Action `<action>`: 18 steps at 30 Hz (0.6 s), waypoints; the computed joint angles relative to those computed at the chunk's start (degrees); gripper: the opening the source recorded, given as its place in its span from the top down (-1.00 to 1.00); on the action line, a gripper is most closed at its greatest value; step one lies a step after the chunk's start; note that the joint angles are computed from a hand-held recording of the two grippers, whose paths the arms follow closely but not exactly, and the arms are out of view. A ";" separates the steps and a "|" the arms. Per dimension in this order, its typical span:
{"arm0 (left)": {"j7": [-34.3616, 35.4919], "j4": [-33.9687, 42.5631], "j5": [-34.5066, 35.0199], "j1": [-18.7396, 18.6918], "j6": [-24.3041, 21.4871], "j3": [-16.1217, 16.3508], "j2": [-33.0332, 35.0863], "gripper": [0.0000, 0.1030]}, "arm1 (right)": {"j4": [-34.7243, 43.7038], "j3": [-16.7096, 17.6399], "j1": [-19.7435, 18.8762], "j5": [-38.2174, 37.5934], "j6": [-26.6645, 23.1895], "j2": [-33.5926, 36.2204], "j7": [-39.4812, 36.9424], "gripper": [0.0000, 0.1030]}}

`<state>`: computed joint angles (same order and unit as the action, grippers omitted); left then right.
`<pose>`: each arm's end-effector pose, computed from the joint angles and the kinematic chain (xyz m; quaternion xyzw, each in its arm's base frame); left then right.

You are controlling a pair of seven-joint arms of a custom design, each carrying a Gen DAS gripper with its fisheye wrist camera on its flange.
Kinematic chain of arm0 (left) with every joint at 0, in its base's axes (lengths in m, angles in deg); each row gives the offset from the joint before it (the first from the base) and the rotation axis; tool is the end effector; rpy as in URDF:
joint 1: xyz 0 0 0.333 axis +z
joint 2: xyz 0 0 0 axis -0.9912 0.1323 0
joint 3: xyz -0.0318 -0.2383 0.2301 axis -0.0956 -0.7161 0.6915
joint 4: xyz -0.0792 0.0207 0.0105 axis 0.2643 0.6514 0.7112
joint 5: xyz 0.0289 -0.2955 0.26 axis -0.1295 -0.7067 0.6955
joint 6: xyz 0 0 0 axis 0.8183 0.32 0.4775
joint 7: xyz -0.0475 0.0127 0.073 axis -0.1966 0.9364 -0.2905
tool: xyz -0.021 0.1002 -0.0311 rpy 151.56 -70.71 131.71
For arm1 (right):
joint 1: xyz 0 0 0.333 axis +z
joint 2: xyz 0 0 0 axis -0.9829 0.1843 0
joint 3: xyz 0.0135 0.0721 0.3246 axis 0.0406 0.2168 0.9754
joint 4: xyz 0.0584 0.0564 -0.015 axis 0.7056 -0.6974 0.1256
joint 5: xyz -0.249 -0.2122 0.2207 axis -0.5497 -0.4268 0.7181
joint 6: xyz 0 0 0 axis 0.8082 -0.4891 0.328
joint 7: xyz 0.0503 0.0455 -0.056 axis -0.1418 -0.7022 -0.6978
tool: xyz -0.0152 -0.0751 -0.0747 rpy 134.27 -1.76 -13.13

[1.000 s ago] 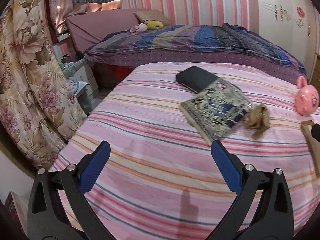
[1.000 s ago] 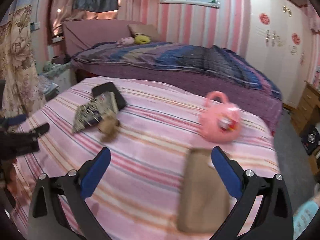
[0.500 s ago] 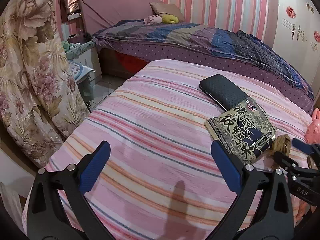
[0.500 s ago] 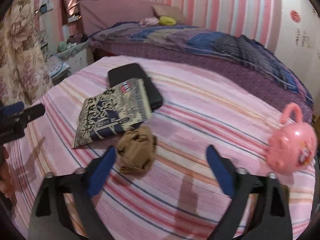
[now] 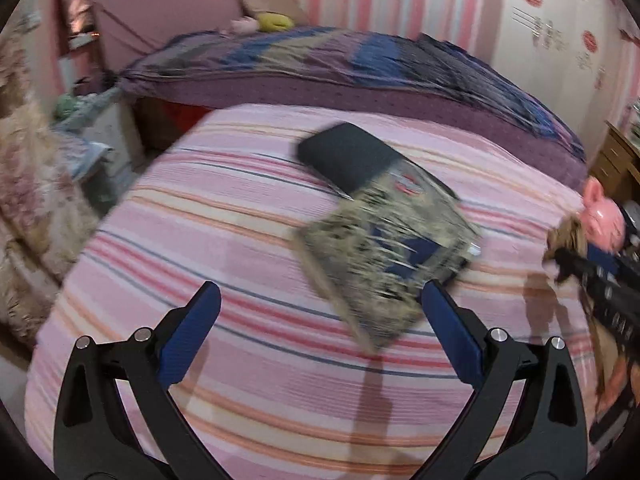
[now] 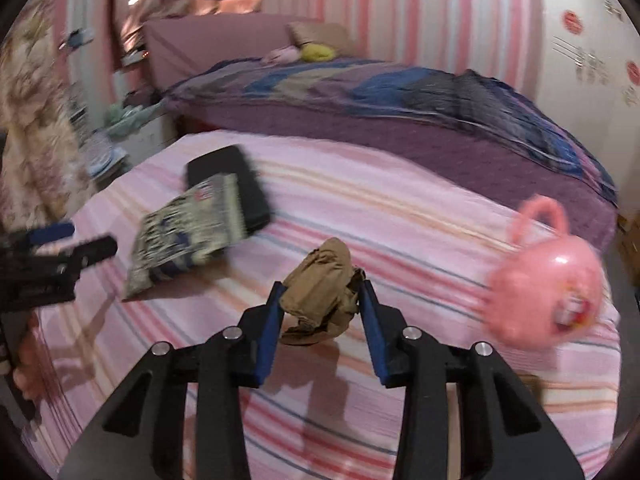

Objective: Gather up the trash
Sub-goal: 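Grasp the brown cloth with the right tool, then grasp the patterned snack packet with the left tool while the right tool holds the cloth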

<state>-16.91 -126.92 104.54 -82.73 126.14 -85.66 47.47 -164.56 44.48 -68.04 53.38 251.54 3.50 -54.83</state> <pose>0.5430 -0.0982 0.4081 -0.7800 0.5020 -0.2193 0.3024 0.6231 0.1660 0.4087 -0.7932 0.4275 -0.1824 0.3934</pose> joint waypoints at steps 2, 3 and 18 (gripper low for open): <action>1.53 1.20 -0.02 -0.86 -2.51 -0.72 1.20 -0.89 | 0.13 0.05 -1.01 2.50 0.23 -0.32 -1.39 0.26; 2.73 2.03 -0.10 -1.52 -4.39 -1.13 1.97 -0.89 | 0.32 -0.17 -1.23 2.92 0.10 -0.31 -1.65 0.26; 8.56 6.24 -3.82 -4.28 -5.43 0.06 6.59 -0.02 | 1.77 -1.84 -3.33 1.32 -5.72 -0.39 -1.53 0.26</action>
